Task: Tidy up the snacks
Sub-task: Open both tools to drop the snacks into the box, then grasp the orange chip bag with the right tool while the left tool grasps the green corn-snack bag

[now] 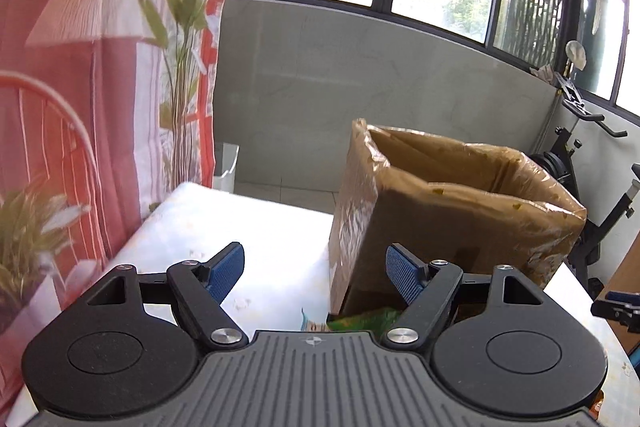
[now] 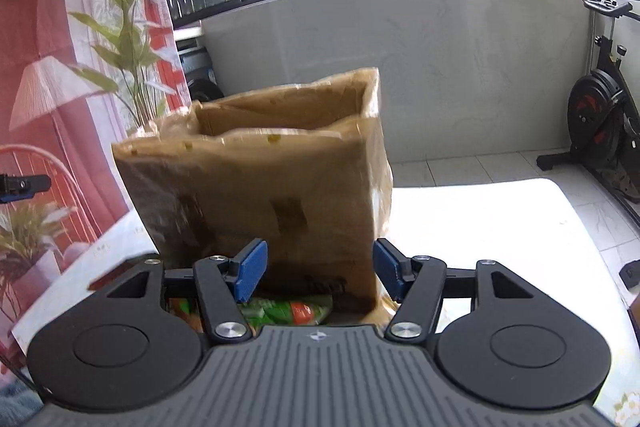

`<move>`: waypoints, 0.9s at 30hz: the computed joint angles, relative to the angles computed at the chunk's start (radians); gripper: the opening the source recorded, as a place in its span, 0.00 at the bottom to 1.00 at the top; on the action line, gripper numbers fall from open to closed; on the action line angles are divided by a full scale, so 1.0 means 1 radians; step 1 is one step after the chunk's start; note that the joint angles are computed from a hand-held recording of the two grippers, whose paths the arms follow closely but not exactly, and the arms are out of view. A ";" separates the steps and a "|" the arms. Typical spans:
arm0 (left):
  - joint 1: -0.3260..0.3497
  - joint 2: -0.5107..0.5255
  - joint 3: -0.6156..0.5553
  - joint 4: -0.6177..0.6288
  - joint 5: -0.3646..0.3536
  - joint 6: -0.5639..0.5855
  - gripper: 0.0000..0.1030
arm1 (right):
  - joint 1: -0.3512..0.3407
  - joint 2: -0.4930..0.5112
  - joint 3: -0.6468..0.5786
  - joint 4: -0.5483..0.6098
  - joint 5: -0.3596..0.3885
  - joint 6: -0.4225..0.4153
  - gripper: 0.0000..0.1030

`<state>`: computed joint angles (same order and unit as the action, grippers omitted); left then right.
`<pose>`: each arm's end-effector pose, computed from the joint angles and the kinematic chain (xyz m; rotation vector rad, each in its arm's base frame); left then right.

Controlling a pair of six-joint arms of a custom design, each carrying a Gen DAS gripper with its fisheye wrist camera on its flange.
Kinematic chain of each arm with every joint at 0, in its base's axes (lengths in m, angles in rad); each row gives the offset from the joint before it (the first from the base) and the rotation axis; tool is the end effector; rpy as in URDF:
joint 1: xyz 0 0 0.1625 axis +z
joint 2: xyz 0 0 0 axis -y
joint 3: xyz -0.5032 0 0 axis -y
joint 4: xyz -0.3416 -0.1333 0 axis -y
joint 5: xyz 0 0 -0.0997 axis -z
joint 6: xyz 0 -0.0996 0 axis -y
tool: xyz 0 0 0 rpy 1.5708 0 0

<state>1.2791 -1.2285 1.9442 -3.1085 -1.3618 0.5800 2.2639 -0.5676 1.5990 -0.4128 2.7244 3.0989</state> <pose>-0.0153 -0.5863 0.4191 0.9963 2.4227 -1.0892 0.3998 -0.4152 0.0353 0.0905 -2.0467 1.3528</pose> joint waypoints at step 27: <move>0.037 0.002 0.028 0.139 0.070 -0.075 0.77 | -0.030 0.235 -0.129 0.541 0.136 0.261 0.90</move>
